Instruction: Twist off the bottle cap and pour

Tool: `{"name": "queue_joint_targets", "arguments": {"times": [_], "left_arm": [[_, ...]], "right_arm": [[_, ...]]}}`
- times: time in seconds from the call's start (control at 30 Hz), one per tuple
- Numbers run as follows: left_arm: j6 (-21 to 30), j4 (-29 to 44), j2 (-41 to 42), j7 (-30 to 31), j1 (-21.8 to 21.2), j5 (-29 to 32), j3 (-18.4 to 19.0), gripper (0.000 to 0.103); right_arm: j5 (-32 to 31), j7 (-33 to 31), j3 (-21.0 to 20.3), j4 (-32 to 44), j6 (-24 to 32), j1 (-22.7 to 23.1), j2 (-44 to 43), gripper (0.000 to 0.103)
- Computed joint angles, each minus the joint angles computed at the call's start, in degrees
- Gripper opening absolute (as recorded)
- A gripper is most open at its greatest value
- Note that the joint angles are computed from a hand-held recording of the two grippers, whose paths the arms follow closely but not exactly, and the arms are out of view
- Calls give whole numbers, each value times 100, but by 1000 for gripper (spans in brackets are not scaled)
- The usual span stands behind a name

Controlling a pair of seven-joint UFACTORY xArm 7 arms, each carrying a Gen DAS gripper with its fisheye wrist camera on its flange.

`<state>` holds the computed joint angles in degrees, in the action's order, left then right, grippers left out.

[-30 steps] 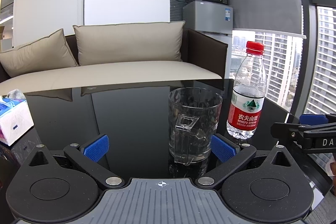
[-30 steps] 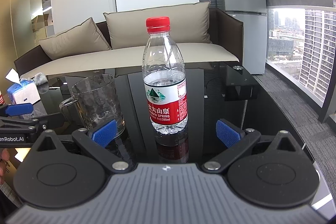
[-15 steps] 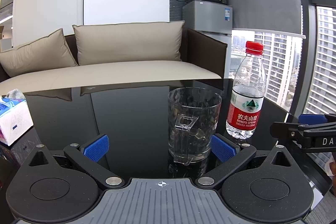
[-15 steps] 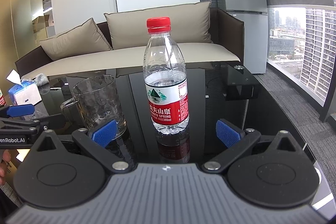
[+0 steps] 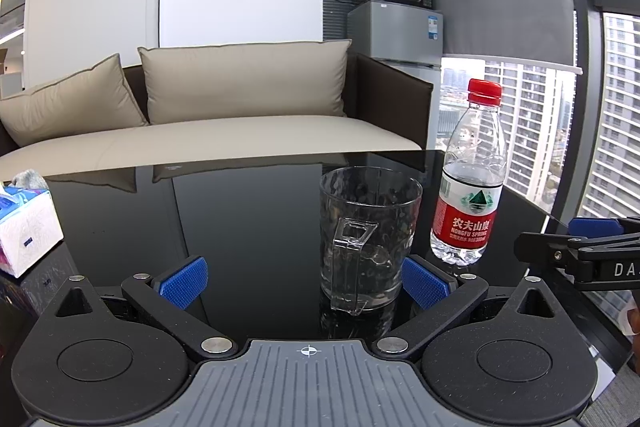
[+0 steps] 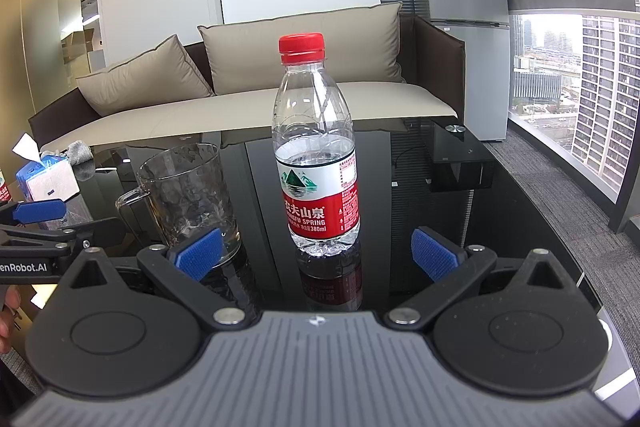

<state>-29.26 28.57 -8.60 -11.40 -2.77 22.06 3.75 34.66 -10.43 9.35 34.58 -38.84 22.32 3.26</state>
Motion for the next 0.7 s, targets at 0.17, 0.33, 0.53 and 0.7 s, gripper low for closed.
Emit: {"name": "queue_joint_targets", "arguments": {"times": [0.17,0.33,0.53,0.7], "left_arm": [[23,-4,-23,5,-8,-10,-14,102],[-133,-54,54,12,11,19,21,102],[-118,-44,35,-15,44,58,-5,102],[-142,-78,42,65,52,-45,-61,102]], "right_arm": [[2,-16,-3,-2,4,2,2,103],[12,-33,-1,-2,18,5,-15,103],[-11,-12,3,-31,24,-7,-35,103],[-30,6,6,-55,30,-18,-51,103]]}}
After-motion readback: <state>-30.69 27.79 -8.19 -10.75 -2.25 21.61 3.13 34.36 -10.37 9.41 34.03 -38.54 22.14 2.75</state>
